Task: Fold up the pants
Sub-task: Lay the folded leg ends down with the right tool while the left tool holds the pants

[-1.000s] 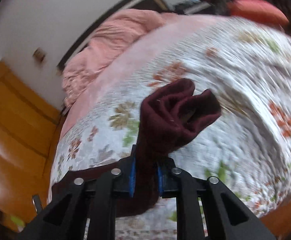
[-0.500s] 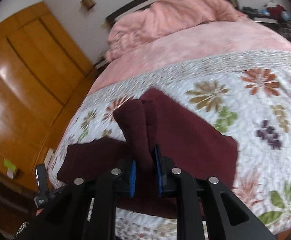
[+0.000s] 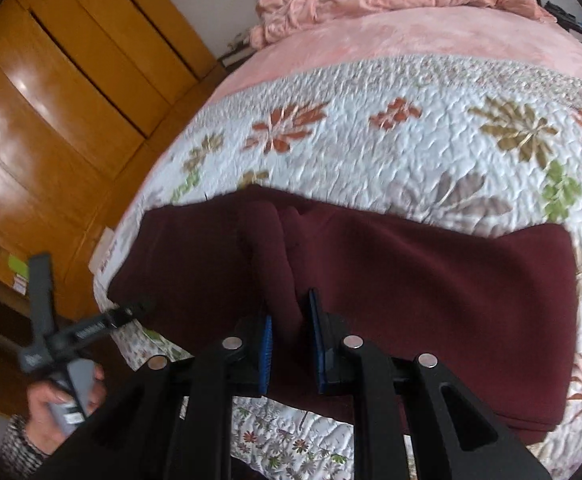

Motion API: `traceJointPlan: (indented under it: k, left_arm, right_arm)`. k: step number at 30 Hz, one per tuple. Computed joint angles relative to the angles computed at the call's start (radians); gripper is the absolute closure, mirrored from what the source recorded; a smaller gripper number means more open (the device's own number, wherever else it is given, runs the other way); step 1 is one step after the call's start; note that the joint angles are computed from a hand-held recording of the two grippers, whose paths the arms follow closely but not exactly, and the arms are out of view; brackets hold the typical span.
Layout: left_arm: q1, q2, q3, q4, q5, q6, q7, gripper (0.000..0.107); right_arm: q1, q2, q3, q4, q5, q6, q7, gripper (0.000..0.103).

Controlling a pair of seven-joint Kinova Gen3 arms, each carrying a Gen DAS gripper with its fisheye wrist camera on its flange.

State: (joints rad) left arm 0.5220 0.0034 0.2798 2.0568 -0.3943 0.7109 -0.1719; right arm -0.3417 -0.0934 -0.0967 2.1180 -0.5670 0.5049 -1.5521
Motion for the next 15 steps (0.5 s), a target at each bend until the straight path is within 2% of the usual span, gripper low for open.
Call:
traceJointPlan:
  k: [2,7,9,11,13,14,15]
  left_arm:
    - [-0.002,0.0,-0.002,0.001,0.008,-0.003,-0.008,0.017]
    - [0.002,0.008,0.0,-0.01,0.004,-0.006,-0.004,0.017]
    - [0.006,0.011,0.001,-0.018,0.007,-0.013,-0.009,0.017]
    - [0.013,0.016,0.003,-0.032,0.002,-0.011,-0.015,0.017]
    - [0.023,0.025,0.005,-0.052,-0.007,-0.003,-0.025,0.017]
    - [0.027,0.031,0.005,-0.066,-0.004,0.0,-0.045,0.017]
    - [0.032,0.036,0.004,-0.077,-0.005,0.002,-0.053,0.017]
  right_arm:
    - [-0.012,0.021,0.004,0.016,-0.05,-0.013,0.052,0.086]
    - [-0.039,0.054,-0.018,0.028,-0.051,-0.063,0.076,0.086]
    - [-0.049,0.087,-0.027,0.006,0.007,-0.039,0.024,0.086]
    - [-0.109,0.131,0.006,-0.015,0.087,-0.007,-0.017,0.085]
    - [-0.11,0.145,-0.012,-0.005,0.118,-0.018,-0.025,0.078]
    - [-0.082,0.135,-0.043,0.006,0.109,-0.031,-0.009,0.073]
    - [-0.036,0.128,-0.086,0.009,0.084,-0.027,0.022,0.057]
